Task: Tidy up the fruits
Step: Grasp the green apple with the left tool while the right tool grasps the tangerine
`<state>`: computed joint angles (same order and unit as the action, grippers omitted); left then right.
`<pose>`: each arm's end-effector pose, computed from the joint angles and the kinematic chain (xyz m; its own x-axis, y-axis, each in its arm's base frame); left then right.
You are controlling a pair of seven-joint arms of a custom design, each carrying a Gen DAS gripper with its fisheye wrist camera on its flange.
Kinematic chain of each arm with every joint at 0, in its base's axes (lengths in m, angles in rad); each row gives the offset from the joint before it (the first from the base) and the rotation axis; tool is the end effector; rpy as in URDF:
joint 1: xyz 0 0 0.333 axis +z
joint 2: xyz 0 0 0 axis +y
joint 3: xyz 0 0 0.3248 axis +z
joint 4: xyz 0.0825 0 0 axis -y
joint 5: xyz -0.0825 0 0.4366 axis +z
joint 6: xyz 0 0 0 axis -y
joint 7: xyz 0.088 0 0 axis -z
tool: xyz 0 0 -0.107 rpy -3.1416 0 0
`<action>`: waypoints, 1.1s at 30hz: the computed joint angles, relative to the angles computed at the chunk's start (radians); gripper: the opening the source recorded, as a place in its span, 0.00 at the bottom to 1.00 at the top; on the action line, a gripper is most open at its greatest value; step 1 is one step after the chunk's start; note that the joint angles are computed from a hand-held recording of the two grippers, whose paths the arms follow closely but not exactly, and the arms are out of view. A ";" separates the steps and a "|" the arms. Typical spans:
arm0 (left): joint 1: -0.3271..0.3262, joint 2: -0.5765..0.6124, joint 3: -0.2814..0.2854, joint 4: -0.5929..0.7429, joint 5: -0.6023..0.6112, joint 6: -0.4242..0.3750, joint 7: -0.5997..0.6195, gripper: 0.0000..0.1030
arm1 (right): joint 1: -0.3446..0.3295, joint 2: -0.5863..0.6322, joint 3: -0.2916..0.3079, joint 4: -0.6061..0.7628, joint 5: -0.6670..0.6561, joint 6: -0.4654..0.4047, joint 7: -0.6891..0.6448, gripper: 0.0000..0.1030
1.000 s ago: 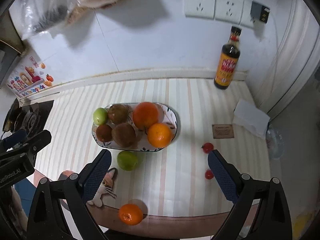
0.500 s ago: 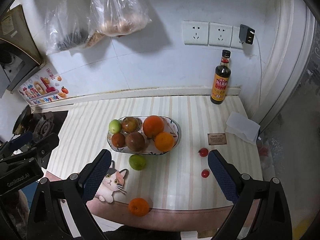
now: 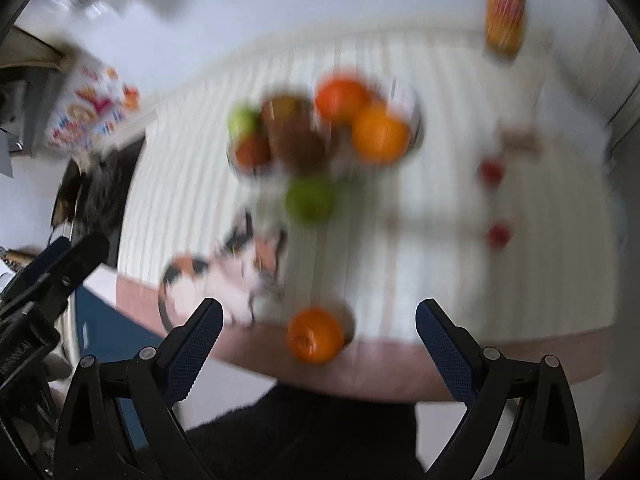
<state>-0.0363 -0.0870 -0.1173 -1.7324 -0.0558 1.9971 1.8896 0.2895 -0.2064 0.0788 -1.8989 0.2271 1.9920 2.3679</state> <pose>0.6070 -0.1003 0.6430 -0.4326 -0.8993 -0.0645 -0.8376 0.4273 -0.3404 0.5288 0.2229 0.6214 -0.4327 -0.8311 -0.3494 -0.8769 0.4780 -0.0509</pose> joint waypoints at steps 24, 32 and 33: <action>-0.070 0.268 -0.058 0.178 0.121 -0.095 -0.112 0.99 | 0.002 0.076 -0.011 -0.119 -0.016 0.062 -0.003 0.65; -0.145 0.434 -0.077 0.317 0.136 -0.172 -0.074 0.99 | -0.059 0.027 -0.042 -0.181 -0.029 0.086 0.014 0.65; -0.150 0.443 -0.078 0.323 0.133 -0.171 -0.072 0.99 | -0.062 0.028 -0.042 -0.184 -0.026 0.090 0.013 0.65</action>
<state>-0.1865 0.3560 -0.1952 -1.4095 0.0773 1.8257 1.8178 0.2276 -0.1789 0.0368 -2.0827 0.2008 2.0823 2.3807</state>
